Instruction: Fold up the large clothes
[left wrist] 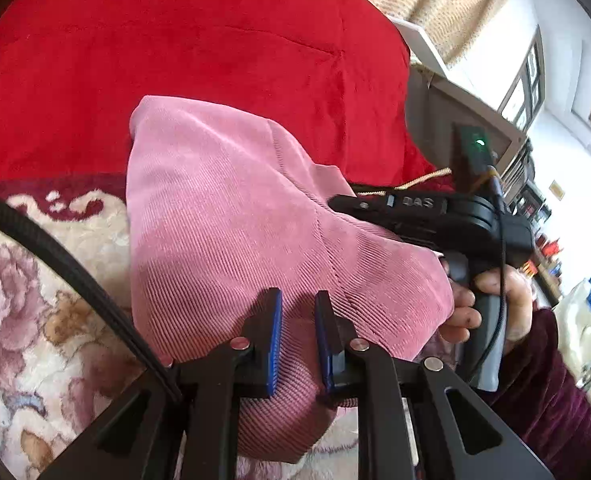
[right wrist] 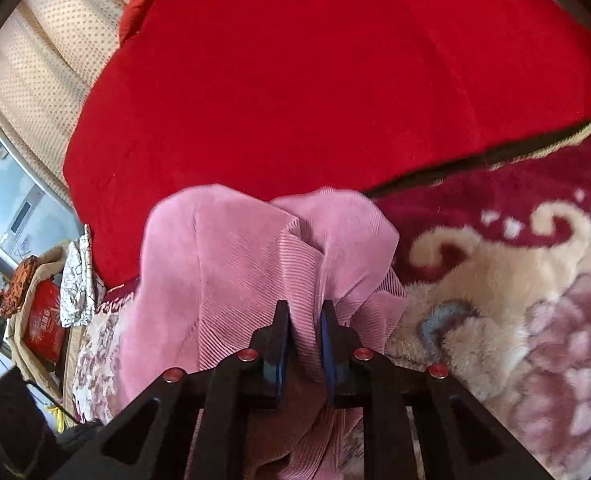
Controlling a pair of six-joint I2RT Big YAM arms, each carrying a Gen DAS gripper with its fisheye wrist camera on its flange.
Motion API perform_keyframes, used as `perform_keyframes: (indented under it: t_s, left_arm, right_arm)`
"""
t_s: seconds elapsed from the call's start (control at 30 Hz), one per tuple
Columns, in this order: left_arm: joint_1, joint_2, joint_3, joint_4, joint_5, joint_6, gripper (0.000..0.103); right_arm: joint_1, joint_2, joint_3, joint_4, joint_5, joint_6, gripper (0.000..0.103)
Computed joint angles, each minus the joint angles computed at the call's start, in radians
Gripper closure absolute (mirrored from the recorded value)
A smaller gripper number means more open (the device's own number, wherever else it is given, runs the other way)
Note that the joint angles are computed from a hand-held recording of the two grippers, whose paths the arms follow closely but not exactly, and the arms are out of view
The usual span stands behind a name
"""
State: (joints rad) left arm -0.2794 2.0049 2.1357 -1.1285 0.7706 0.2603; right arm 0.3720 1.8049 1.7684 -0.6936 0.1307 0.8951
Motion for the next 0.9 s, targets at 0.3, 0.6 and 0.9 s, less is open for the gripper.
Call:
perform_keyframes:
  t_s: [0.3, 0.6, 0.9]
  left_arm:
    - [0.114, -0.025, -0.005, 0.083, 0.214, -0.17, 0.039]
    - [0.032, -0.057, -0.076, 0.048, -0.142, 0.033, 0.039]
    - [0.042, -0.079, -0.117, 0.028, -0.153, 0.079, 0.035]
  right_arm:
    - [0.135, -0.084, 0.056, -0.131, 0.315, -0.081, 0.031]
    - [0.199, 0.051, 0.26, -0.284, 0.293, -0.199, 0.07]
    - [0.216, 0.016, 0.055, -0.201, 0.256, -0.035, 0.07]
